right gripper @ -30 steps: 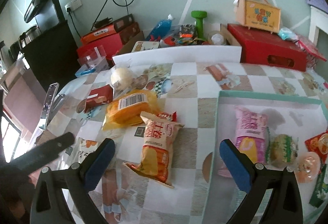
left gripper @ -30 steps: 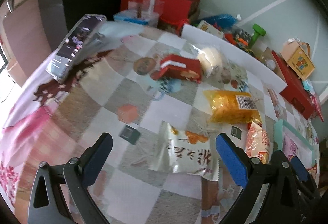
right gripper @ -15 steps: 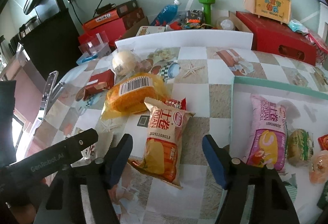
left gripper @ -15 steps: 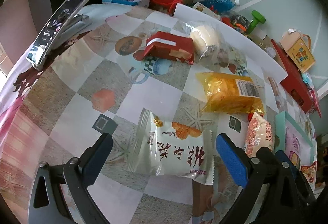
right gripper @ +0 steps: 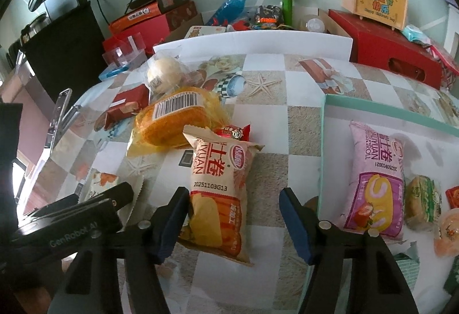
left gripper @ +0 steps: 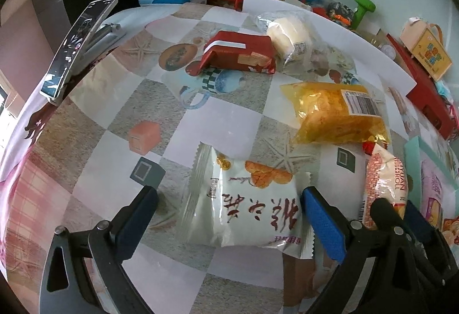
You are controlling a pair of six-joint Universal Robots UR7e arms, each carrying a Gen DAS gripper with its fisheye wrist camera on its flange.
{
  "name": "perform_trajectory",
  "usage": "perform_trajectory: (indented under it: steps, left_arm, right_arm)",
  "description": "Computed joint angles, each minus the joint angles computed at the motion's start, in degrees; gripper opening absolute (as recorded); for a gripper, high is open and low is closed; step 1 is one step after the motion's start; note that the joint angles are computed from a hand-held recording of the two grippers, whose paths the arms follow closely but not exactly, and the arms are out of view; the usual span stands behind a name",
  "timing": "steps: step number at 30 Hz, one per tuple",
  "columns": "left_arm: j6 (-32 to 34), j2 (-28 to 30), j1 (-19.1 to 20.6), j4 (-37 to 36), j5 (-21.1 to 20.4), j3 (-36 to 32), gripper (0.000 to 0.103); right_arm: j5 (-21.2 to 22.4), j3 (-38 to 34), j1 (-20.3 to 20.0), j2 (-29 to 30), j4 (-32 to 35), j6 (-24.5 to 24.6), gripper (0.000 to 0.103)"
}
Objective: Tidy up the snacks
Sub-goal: 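Grasp the white pastry bag with the left tool while the right tool grasps the chips bag, then lift the white pastry bag with the left tool while the right tool lifts the chips bag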
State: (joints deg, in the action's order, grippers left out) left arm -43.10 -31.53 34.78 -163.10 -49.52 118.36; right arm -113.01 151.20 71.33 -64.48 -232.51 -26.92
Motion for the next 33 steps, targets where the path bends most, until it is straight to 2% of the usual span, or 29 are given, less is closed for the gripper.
perform_trajectory:
  steps: [1, 2, 6, 7, 9, 14, 24, 29, 33]
  left_arm:
    - [0.93, 0.05, -0.15, -1.03, -0.49, 0.13, 0.093]
    - [1.67, 0.1, -0.35, -1.8, -0.73, 0.24, 0.083]
    - [4.1, 0.62, -0.71, -3.47, -1.94, 0.05, 0.077]
    - [4.28, 0.56, -0.77, -3.78, -2.2, 0.11, 0.072]
    - [4.53, 0.36, -0.7, -5.52, -3.38, 0.4, 0.055]
    - [3.2, -0.15, -1.04, -5.97, -2.89, 0.88, 0.055]
    - [3.78, -2.27, -3.17, -11.51, -0.89, 2.75, 0.055]
    - [8.49, -0.81, -4.68, -16.88, -1.31, 0.58, 0.055]
    - [13.09, 1.15, -6.05, -20.65, -1.16, -1.71, 0.055]
  right_arm:
    - [0.42, 0.03, -0.27, -0.35, 0.95, 0.24, 0.059]
    - [0.6, 0.02, -0.41, -0.33, 1.26, 0.38, 0.055]
    - [0.26, -0.06, -0.1, 0.2, 0.52, 0.12, 0.043]
    - [0.34, 0.0, -0.12, 0.05, 0.5, 0.15, 0.043]
    - [0.47, 0.13, -0.19, -0.28, 0.55, 0.42, 0.04]
    - [1.07, 0.75, 0.12, -1.3, -0.21, 0.22, 0.039]
    - [2.3, 2.47, 1.31, -4.88, -2.77, 0.43, 0.039]
    - [2.49, 3.14, 1.65, -7.43, -4.21, -0.29, 0.039]
    - [2.42, 3.05, 0.64, -11.61, -3.61, -0.3, 0.039]
